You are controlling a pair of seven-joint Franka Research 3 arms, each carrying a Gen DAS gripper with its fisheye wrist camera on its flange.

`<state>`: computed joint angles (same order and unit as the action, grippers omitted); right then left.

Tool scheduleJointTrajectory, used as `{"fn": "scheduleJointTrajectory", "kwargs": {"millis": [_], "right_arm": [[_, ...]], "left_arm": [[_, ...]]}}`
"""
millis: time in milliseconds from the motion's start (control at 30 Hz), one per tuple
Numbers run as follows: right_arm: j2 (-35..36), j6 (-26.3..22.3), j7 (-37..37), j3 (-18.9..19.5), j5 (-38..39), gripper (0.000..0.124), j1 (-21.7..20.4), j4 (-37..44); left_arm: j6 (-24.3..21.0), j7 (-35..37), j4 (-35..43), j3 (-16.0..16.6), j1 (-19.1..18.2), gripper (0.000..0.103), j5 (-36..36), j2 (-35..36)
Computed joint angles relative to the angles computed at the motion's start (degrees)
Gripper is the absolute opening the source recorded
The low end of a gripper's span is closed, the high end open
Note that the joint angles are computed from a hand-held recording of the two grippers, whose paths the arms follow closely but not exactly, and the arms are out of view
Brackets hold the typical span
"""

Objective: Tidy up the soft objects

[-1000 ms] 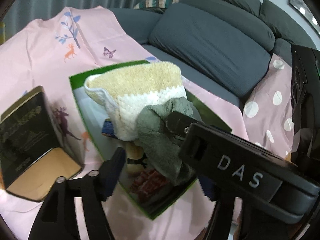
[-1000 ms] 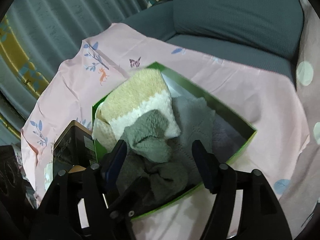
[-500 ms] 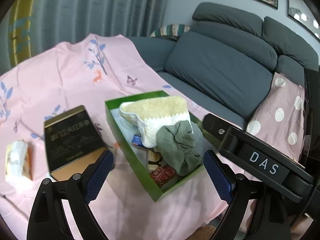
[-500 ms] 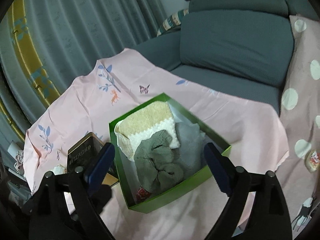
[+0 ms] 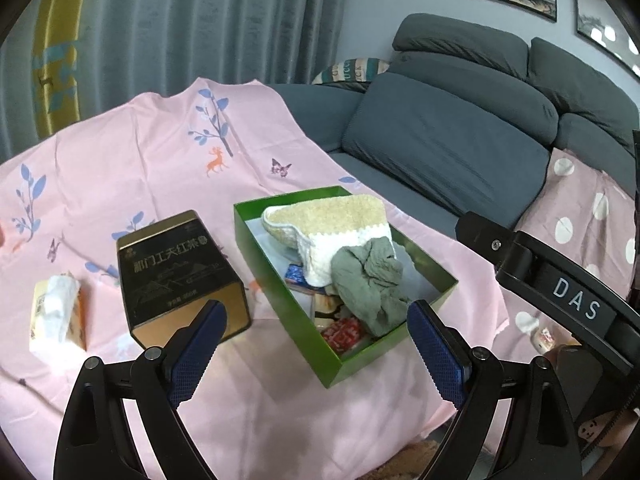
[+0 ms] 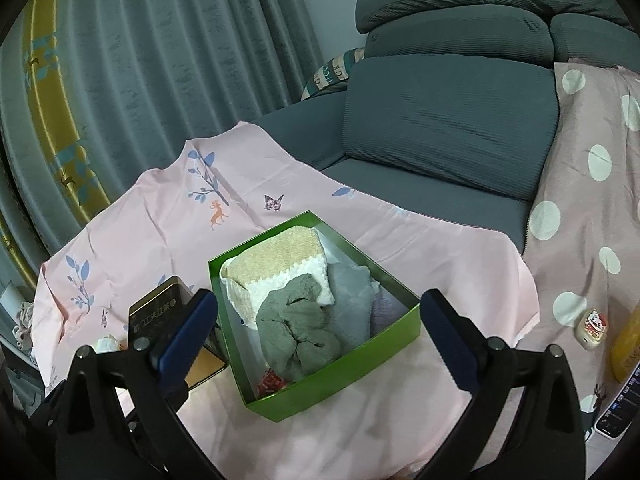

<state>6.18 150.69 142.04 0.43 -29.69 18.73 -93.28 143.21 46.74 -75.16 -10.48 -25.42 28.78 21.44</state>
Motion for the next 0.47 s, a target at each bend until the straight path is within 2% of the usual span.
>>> {"fn": "scheduleJointTrajectory", "kwargs": {"millis": [467], "right_arm": [[-0.2,-3.7,2.2,0.4,-2.5,0.102,0.5,0.8]], "left_arm": [[0.7,-0.5,-1.6,-0.4,0.5,0.092,-1.2,-1.0]]}}
